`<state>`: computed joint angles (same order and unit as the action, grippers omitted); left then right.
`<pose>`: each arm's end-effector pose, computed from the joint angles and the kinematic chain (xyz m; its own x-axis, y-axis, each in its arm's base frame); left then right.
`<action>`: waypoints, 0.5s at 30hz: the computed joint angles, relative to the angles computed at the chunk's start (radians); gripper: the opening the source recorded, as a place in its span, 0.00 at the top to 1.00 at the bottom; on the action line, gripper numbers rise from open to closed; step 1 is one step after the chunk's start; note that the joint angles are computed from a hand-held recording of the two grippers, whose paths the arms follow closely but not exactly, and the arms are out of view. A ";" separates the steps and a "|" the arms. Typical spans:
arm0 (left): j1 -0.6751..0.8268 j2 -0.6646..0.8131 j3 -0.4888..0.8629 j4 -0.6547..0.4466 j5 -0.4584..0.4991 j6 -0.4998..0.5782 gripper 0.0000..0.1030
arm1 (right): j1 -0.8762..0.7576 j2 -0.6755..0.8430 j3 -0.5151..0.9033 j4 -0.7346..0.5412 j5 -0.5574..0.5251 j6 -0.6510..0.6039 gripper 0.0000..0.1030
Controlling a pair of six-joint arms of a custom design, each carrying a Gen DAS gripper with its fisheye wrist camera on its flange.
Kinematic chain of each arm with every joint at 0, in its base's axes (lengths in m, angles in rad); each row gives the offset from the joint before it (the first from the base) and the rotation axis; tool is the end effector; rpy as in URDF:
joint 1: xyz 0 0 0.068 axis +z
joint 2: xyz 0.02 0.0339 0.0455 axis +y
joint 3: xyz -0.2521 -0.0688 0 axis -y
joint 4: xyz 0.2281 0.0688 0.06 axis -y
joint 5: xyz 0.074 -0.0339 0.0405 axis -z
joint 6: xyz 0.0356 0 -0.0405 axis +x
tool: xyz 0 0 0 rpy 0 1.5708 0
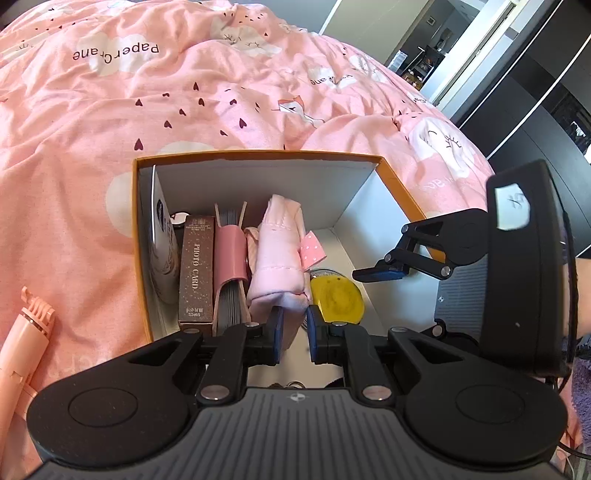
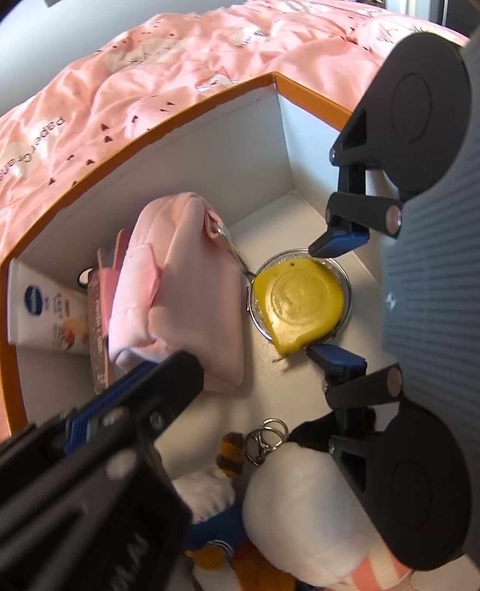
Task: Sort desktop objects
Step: 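Lower the tape measure onto the mirror in the box and open the right tool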
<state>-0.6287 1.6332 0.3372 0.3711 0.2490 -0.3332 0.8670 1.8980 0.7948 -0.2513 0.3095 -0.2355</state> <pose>0.1733 -0.1369 0.0752 -0.8360 0.2160 -0.5044 0.4407 0.8119 -0.3828 0.1898 0.2069 0.0703 -0.4550 -0.8795 -0.1393 -0.8125 0.4741 -0.3393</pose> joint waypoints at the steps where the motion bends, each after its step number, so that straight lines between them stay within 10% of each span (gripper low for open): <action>1: 0.001 0.000 0.001 0.000 0.000 -0.001 0.85 | 0.000 0.015 0.020 -0.020 0.006 -0.003 0.44; 15: -0.003 0.064 0.012 0.056 0.033 -0.017 0.86 | -0.119 0.138 0.237 -0.171 -0.064 -0.077 0.45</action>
